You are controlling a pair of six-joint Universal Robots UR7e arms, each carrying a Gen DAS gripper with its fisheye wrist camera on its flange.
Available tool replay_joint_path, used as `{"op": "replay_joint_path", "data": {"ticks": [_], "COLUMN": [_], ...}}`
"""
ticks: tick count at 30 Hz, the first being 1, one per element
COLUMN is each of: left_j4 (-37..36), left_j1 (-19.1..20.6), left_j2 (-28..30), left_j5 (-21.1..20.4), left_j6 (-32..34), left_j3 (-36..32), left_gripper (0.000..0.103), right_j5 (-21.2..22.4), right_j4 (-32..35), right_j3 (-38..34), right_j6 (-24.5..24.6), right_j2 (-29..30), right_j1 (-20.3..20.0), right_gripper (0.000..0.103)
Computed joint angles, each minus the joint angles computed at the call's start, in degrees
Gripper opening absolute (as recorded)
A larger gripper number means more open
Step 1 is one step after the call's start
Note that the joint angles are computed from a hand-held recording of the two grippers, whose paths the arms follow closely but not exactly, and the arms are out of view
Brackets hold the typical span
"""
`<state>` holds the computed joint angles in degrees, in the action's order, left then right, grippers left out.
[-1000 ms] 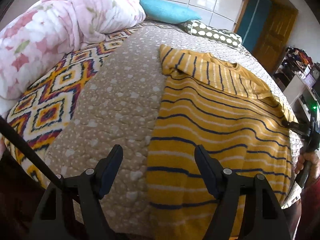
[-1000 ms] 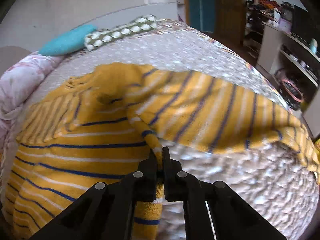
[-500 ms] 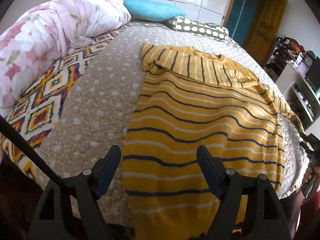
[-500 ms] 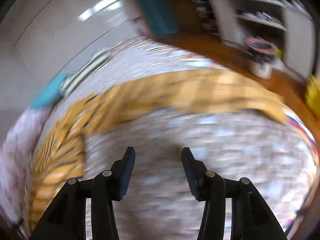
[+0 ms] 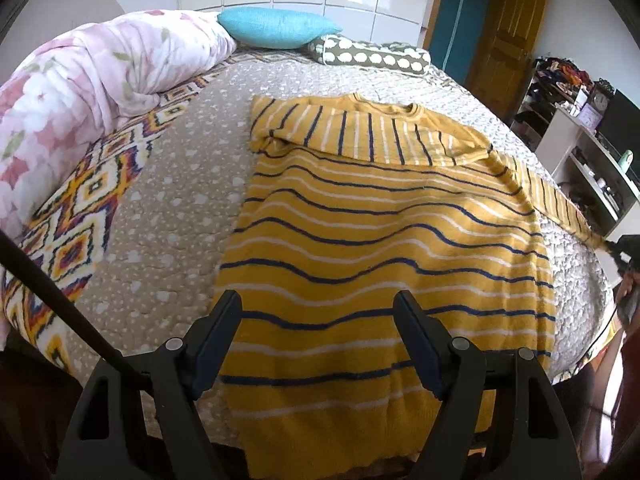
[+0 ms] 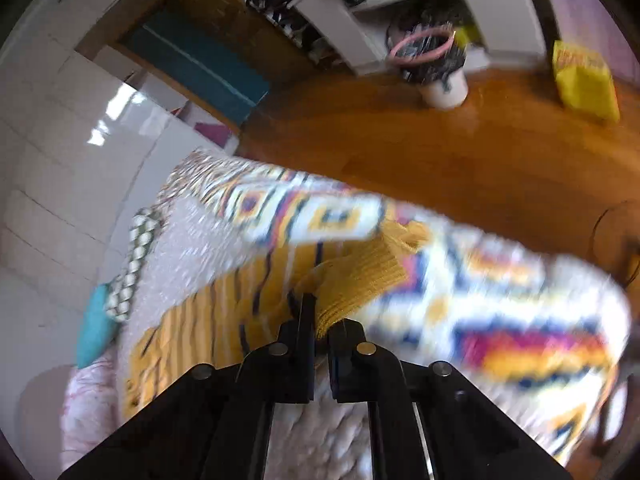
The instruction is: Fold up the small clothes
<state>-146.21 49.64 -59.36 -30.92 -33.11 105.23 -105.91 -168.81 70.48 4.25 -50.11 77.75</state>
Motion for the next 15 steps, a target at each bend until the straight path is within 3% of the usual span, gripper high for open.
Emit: {"op": "replay_joint_path", "data": {"ticks": [2,6,9,15], "left_j4": [-0.9,-3.2,-5.1,-11.4], "left_j1": [0.0,0.1,0.0,-0.1], "left_j2": [-0.9,-2.6,-3.2,-4.9], "left_j5": [0.2,-0.3,-0.5,-1.3], "left_j6": [-0.4,-0.7,0.0,2.8], "left_j3": [1.0,3.0,3.9,6.7], "left_gripper": [0.077,0.077,0.077,0.077], "right_j5": [-5.0,-7.1,-5.7,-2.5], "right_j4": [-0.8,0.2,2.2,10.6], "right_j3": [-3.9,-9.9,-12.3,-20.6], "right_j6": [-2.9,-7.4,-12.9,-24.1], "right_j2": [1.3,3.9,6.1,16.6], "right_j1": [1.6,5.2,8.3,16.7], "right_gripper": [0.006,0.006,0.006,0.006]}}
